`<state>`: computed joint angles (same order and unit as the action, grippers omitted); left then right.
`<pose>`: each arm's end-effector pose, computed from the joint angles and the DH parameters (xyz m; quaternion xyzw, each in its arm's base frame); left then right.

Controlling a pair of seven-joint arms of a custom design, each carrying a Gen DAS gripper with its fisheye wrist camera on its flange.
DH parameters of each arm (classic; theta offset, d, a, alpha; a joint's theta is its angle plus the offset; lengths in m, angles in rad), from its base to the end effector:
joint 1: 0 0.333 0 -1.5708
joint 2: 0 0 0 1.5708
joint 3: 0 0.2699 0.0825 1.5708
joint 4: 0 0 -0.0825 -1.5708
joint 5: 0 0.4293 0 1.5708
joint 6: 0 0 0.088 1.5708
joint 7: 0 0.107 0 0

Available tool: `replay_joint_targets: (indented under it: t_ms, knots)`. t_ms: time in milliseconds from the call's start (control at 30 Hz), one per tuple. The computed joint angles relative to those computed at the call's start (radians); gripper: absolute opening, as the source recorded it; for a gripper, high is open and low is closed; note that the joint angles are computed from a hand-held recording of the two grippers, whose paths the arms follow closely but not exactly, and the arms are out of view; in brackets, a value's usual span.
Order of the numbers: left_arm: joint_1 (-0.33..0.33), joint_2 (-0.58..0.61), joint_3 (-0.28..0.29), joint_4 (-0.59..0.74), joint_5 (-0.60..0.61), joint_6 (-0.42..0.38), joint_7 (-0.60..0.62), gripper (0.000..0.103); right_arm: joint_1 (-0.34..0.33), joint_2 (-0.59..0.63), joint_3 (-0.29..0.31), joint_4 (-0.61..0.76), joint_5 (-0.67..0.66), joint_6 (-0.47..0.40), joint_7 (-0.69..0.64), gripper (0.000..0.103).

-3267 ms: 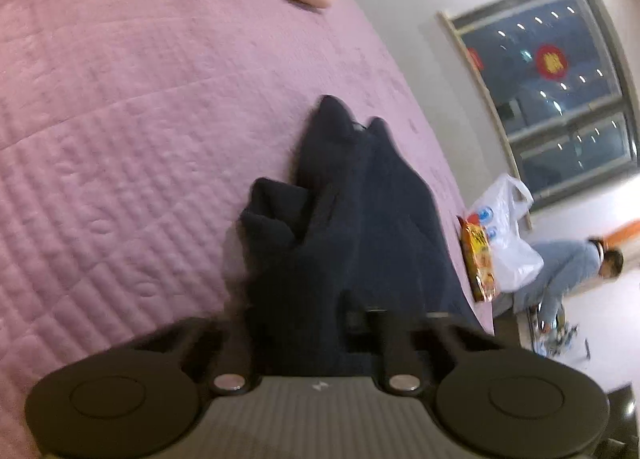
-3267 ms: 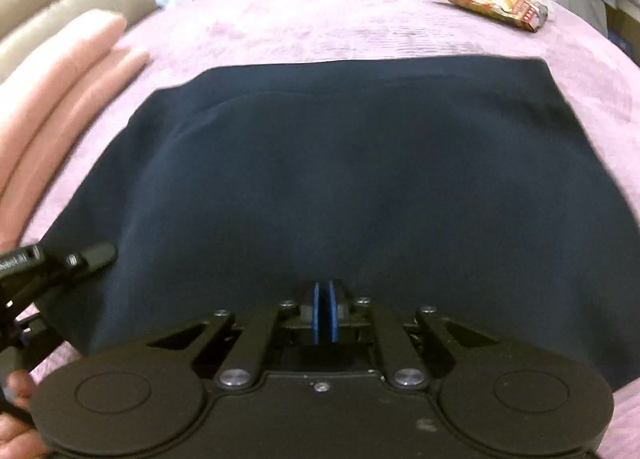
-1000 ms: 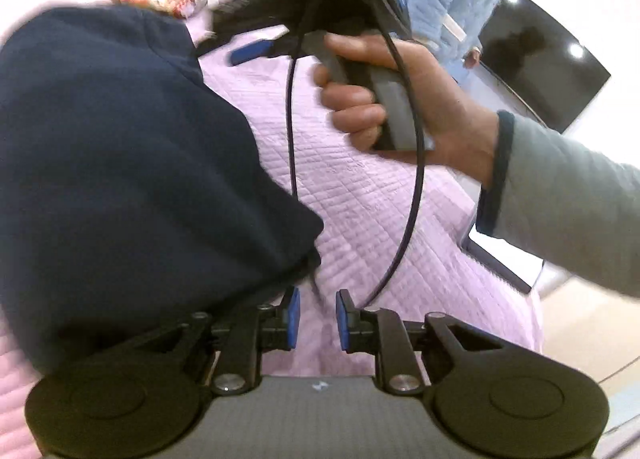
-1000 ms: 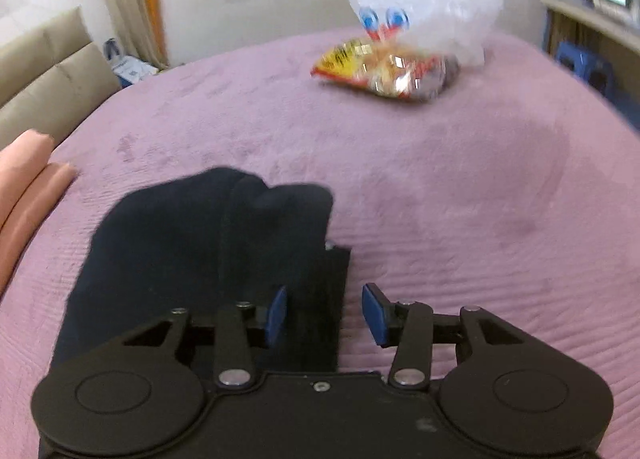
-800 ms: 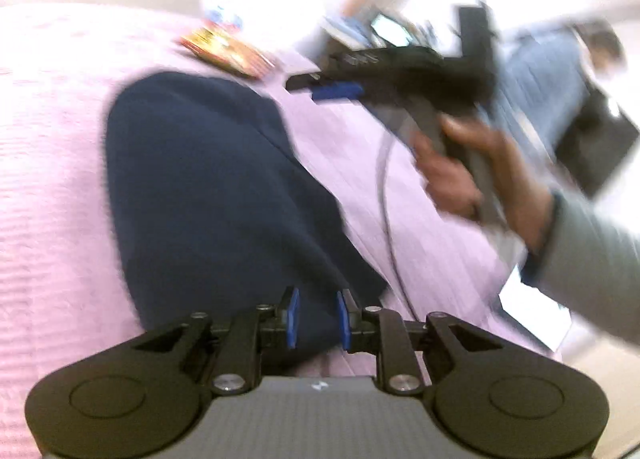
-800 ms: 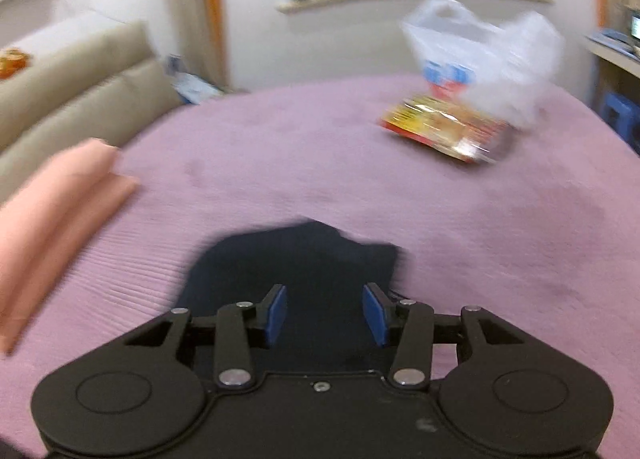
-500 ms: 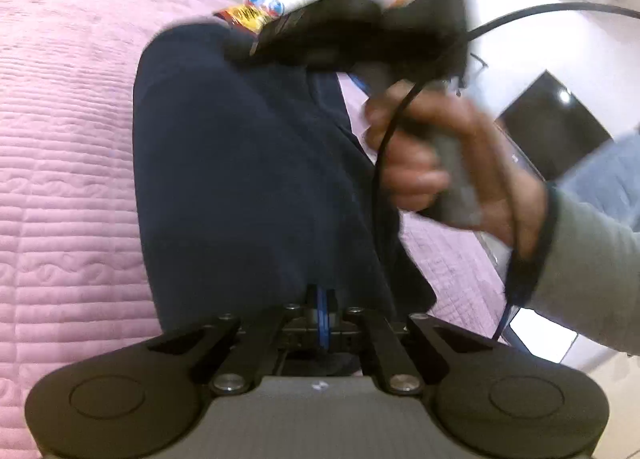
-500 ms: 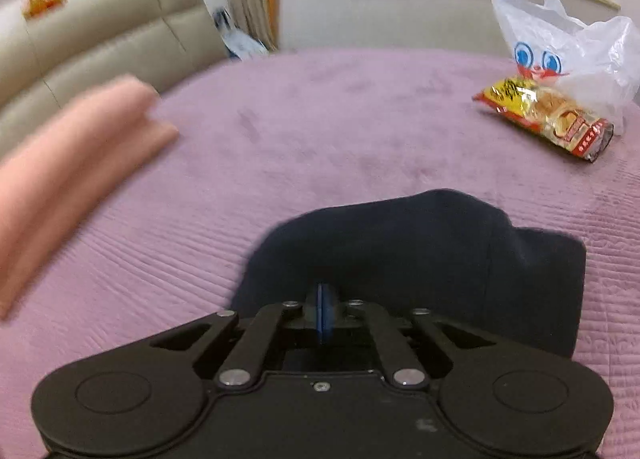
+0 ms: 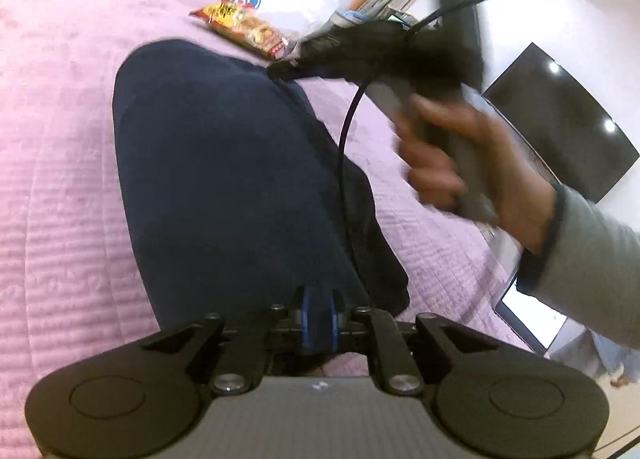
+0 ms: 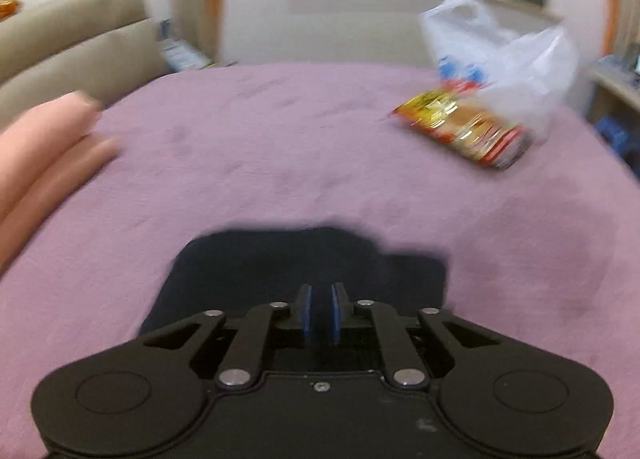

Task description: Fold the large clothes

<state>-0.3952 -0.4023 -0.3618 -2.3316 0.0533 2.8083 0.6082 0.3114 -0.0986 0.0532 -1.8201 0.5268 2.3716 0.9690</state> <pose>0.3860 -0.3851 0.5247 -0.6808 0.5998 -0.4165 0.0562 0.5837 0.2302 0.5963 -0.8388 0.3857 -0.1009 0.3708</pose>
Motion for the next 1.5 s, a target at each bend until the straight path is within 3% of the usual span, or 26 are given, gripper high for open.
replay_joint_targets:
  t_ms: [67, 200, 267, 300, 367, 433, 500, 533, 600, 667, 733, 767, 800, 867, 967, 1033, 1233, 1333, 1400, 1467, 1500]
  knots:
    - [-0.006, 0.003, 0.005, -0.007, -0.018, 0.006, -0.009, 0.009, -0.011, -0.068, 0.004, -0.112, -0.103, 0.014, 0.030, 0.000]
    - [-0.007, 0.008, 0.006, -0.006, -0.029, 0.007, -0.020, 0.006, -0.034, -0.149, -0.014, -0.190, -0.155, -0.028, 0.180, 0.000]
    - [-0.020, 0.010, 0.022, 0.012, -0.039, -0.022, 0.012, 0.008, -0.028, -0.205, -0.037, -0.218, -0.124, -0.038, 0.179, 0.001]
    - [-0.012, 0.008, 0.015, 0.017, -0.033, -0.018, 0.002, 0.010, -0.017, -0.221, -0.059, -0.224, -0.077, -0.048, 0.154, 0.009]
    - [0.024, -0.021, -0.013, 0.005, 0.002, 0.023, -0.050, 0.017, -0.003, -0.262, -0.090, -0.242, -0.011, -0.113, 0.108, 0.010]
    - [0.082, -0.043, -0.058, -0.001, 0.055, 0.041, -0.133, 0.018, -0.019, -0.287, -0.074, -0.275, -0.069, -0.148, 0.106, 0.010]
    - [0.130, -0.042, -0.097, 0.019, 0.103, -0.050, -0.217, 0.015, -0.048, -0.283, -0.041, -0.292, -0.186, -0.194, 0.163, 0.010]
    - [0.113, -0.035, -0.080, 0.012, 0.089, -0.059, -0.228, 0.009, -0.059, -0.261, -0.039, -0.279, -0.225, -0.248, 0.194, 0.008]
    - [0.082, -0.044, -0.046, -0.029, 0.050, 0.006, -0.265, 0.009, -0.060, -0.261, -0.079, -0.273, -0.149, -0.281, 0.203, 0.009]
    - [0.072, -0.071, -0.037, -0.043, 0.048, 0.011, -0.277, 0.015, -0.066, -0.269, -0.104, -0.262, -0.098, -0.289, 0.190, 0.026]
    - [0.074, -0.097, -0.036, -0.036, 0.055, -0.029, -0.286, 0.023, -0.077, -0.286, -0.106, -0.271, -0.083, -0.247, 0.181, 0.070]
    - [0.079, -0.107, -0.036, -0.029, 0.058, -0.049, -0.295, 0.032, -0.077, -0.284, -0.111, -0.266, -0.067, -0.225, 0.174, 0.075]
    - [0.094, -0.119, -0.046, -0.020, 0.074, -0.076, -0.311, 0.036, -0.076, -0.276, -0.116, -0.257, -0.048, -0.211, 0.165, 0.075]
    - [0.135, -0.126, -0.079, 0.029, 0.136, -0.178, -0.335, 0.055, -0.076, -0.245, -0.118, -0.220, -0.027, -0.198, 0.158, 0.075]
    - [0.147, -0.064, -0.091, 0.156, 0.216, -0.378, -0.293, 0.059, -0.076, -0.205, -0.110, -0.182, -0.010, -0.173, 0.152, 0.076]
    - [0.141, -0.012, -0.088, 0.222, 0.258, -0.443, -0.268, 0.059, -0.071, -0.179, -0.107, -0.160, 0.020, -0.153, 0.138, 0.076]
    - [0.109, 0.112, -0.053, 0.341, 0.326, -0.493, -0.217, 0.059, -0.067, -0.141, -0.088, -0.136, 0.054, -0.164, 0.136, 0.077]
    - [0.086, 0.167, -0.019, 0.381, 0.298, -0.509, -0.171, 0.060, -0.066, -0.146, -0.077, -0.149, 0.059, -0.147, 0.150, 0.078]
    - [0.081, 0.186, 0.001, 0.378, 0.287, -0.483, -0.164, 0.067, -0.063, -0.142, -0.070, -0.161, 0.047, -0.123, 0.151, 0.080]
    - [0.081, 0.189, 0.011, 0.366, 0.289, -0.468, -0.178, 0.080, -0.066, -0.113, -0.057, -0.144, -0.007, -0.127, 0.181, 0.082]
    - [0.082, 0.202, 0.013, 0.376, 0.291, -0.482, -0.177, 0.081, -0.067, -0.091, -0.061, -0.129, -0.005, -0.146, 0.186, 0.083]
